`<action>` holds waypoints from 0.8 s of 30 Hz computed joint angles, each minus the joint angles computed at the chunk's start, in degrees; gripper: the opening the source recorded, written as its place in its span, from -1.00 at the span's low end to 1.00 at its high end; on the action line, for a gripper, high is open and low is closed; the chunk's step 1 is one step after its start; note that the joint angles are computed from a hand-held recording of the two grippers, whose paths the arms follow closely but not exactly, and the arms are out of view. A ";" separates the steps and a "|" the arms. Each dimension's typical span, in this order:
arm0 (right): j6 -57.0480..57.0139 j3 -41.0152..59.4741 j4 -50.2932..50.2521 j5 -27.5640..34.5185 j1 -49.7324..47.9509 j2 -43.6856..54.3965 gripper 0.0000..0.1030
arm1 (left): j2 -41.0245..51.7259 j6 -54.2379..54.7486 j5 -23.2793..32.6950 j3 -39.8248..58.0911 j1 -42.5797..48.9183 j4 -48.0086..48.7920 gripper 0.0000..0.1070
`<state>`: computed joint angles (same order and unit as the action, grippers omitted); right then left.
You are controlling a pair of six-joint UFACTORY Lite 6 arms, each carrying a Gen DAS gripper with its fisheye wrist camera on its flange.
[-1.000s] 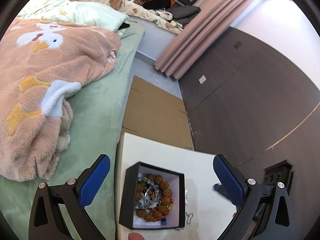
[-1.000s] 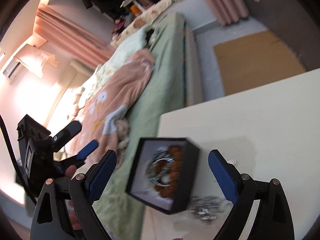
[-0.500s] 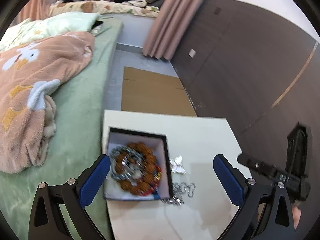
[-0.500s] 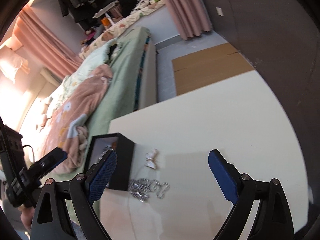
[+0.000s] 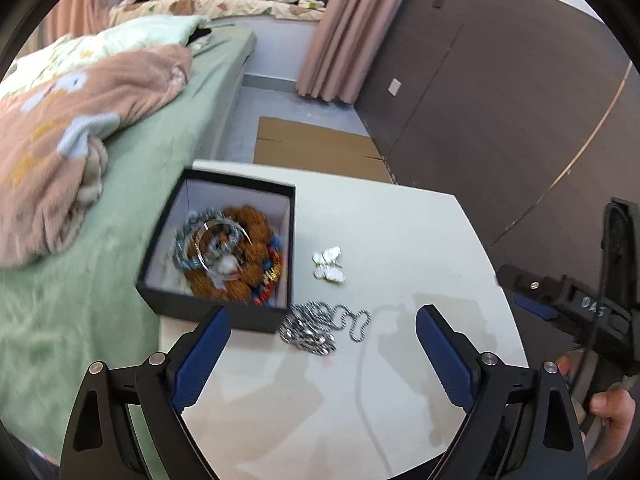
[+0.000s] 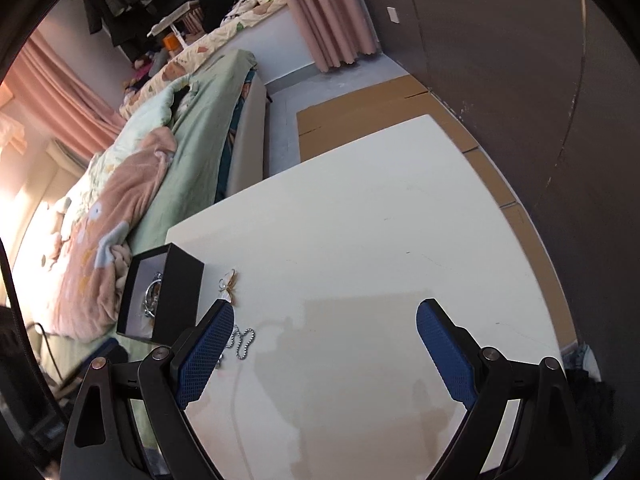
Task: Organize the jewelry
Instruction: 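Move the left tool to the silver pendant chain and close on it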
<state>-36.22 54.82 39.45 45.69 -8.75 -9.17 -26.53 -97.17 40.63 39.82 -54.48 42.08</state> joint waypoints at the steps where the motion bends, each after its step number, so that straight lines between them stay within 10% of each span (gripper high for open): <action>1: -0.69 0.00 0.16 0.46 -1.05 -0.11 0.81 | 1.06 -2.59 0.34 0.08 -1.11 1.31 0.75; 24: -2.42 3.25 -1.49 4.40 -7.33 2.90 0.81 | 32.25 -19.33 2.71 10.91 -2.96 9.43 0.30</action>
